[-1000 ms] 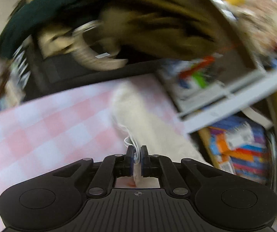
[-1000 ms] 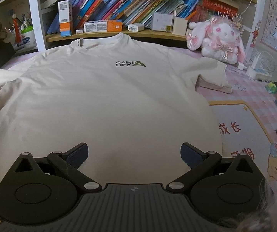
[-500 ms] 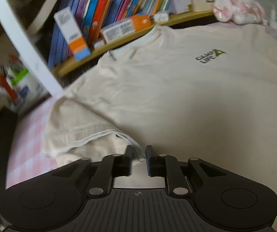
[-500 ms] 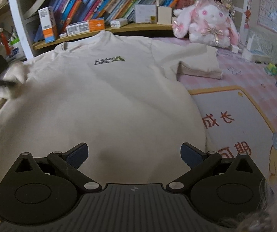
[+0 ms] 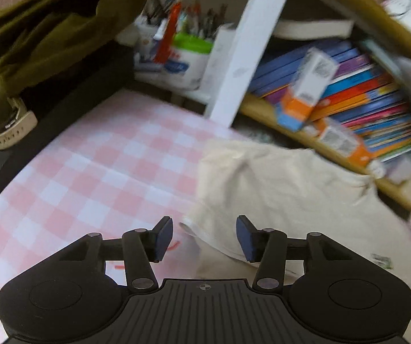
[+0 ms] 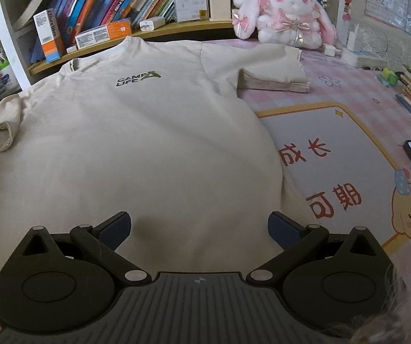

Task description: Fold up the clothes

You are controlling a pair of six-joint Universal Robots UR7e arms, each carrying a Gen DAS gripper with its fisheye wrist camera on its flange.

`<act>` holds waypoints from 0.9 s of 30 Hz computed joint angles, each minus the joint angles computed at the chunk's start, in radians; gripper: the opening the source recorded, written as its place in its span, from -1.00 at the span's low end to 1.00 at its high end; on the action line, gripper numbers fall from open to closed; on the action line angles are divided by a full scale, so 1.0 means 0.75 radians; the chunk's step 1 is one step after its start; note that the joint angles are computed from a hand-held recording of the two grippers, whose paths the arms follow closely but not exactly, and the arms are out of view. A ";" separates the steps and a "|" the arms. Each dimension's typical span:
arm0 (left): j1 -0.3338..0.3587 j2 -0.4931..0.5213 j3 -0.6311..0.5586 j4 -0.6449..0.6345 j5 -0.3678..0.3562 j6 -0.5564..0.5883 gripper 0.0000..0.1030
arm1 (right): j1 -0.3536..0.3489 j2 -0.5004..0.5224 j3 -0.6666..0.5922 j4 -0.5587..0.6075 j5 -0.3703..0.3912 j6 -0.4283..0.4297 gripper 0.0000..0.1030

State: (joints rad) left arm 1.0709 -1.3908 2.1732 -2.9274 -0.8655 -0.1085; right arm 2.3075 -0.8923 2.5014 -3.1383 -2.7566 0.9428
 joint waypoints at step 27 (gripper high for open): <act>-0.181 0.095 0.157 0.017 -0.126 0.652 -0.63 | 0.031 -0.057 0.002 0.252 -0.018 0.297 1.00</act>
